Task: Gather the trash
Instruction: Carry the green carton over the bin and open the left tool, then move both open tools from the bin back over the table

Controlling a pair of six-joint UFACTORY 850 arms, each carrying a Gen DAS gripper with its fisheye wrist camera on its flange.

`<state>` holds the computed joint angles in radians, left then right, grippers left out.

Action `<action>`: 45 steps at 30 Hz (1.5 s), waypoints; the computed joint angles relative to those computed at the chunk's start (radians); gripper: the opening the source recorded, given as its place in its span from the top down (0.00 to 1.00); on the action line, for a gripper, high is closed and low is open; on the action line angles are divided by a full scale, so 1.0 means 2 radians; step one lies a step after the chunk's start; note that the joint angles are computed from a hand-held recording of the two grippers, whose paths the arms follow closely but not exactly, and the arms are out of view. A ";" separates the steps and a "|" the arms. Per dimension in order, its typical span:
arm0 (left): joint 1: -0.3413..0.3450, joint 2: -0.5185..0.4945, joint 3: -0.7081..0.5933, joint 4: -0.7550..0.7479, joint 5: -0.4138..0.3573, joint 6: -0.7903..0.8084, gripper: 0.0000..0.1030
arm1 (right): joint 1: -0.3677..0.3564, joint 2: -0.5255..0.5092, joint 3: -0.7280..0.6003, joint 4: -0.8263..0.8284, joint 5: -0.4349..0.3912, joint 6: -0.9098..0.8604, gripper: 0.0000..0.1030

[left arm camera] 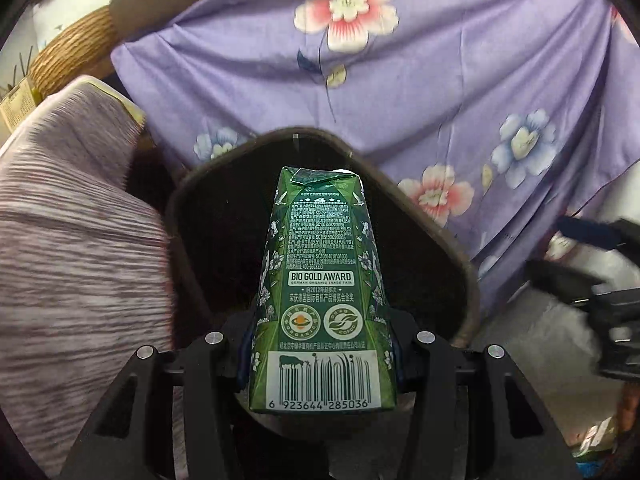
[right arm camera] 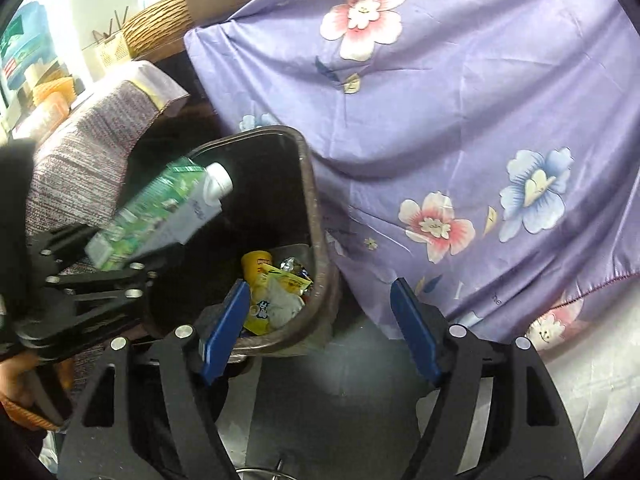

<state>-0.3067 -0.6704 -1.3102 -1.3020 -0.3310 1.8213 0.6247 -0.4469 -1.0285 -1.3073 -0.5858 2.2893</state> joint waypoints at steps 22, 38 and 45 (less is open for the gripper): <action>-0.025 -0.027 -0.032 -0.023 0.018 0.025 0.27 | 0.004 0.018 0.021 0.014 -0.016 0.016 0.30; 0.032 0.127 0.093 -0.208 -0.087 0.199 0.05 | 0.001 0.032 0.014 -0.001 -0.044 0.020 0.25; 0.087 0.172 0.106 -0.156 -0.105 0.152 0.05 | 0.004 0.010 -0.030 -0.022 -0.023 -0.008 0.22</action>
<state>-0.1324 -0.3270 -1.0992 -1.6137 -0.5408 2.1245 0.6321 -0.4260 -1.0876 -1.3503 -0.6314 2.2730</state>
